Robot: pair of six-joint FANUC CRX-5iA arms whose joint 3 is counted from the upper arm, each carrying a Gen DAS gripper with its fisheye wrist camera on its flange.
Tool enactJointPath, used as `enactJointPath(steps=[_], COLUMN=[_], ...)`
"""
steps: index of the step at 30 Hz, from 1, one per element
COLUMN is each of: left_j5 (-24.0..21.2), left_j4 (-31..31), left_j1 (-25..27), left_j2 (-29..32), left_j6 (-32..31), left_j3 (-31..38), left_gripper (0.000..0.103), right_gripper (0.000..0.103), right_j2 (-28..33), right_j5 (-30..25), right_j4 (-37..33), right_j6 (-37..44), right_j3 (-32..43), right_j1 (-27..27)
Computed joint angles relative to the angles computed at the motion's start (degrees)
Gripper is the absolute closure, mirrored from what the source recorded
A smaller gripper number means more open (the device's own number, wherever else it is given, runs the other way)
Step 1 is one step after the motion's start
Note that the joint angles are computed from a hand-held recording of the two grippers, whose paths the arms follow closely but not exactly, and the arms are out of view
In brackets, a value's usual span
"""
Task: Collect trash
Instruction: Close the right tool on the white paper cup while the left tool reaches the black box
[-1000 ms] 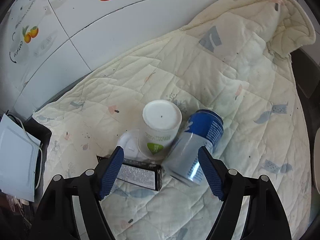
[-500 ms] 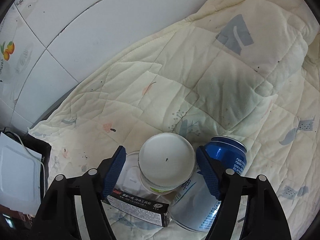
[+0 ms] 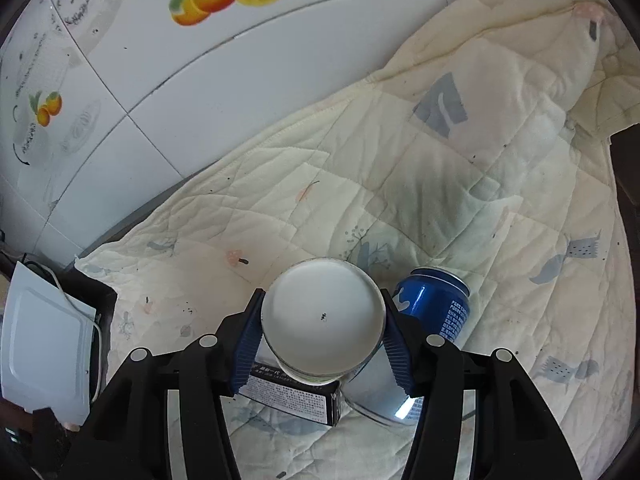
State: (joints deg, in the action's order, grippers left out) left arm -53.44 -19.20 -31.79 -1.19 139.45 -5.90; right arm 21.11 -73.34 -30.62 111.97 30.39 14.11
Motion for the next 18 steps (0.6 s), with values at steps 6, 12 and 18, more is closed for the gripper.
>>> enactJointPath(steps=[6, 12, 18], left_j5=[-2.9, -1.2, -0.7], left_j4=[-5.2, -5.9, -6.0], left_j1=[0.0, 1.6, 2.9], left_j2=[4.9, 8.0, 11.2], left_j6=[-9.0, -18.2, -25.1], left_j3=[6.5, 9.5, 12.1], left_gripper=[0.019, 0.019, 0.019], right_gripper=[0.05, 0.05, 0.05], right_j2=[-3.3, -6.5, -8.3], right_j5=[-1.3, -1.9, -3.1], right_j4=[-0.3, 0.5, 0.1], right_j6=[2.5, 4.4, 5.3], right_j3=[-2.1, -5.1, -6.9], right_j1=[-2.6, -5.1, -7.8])
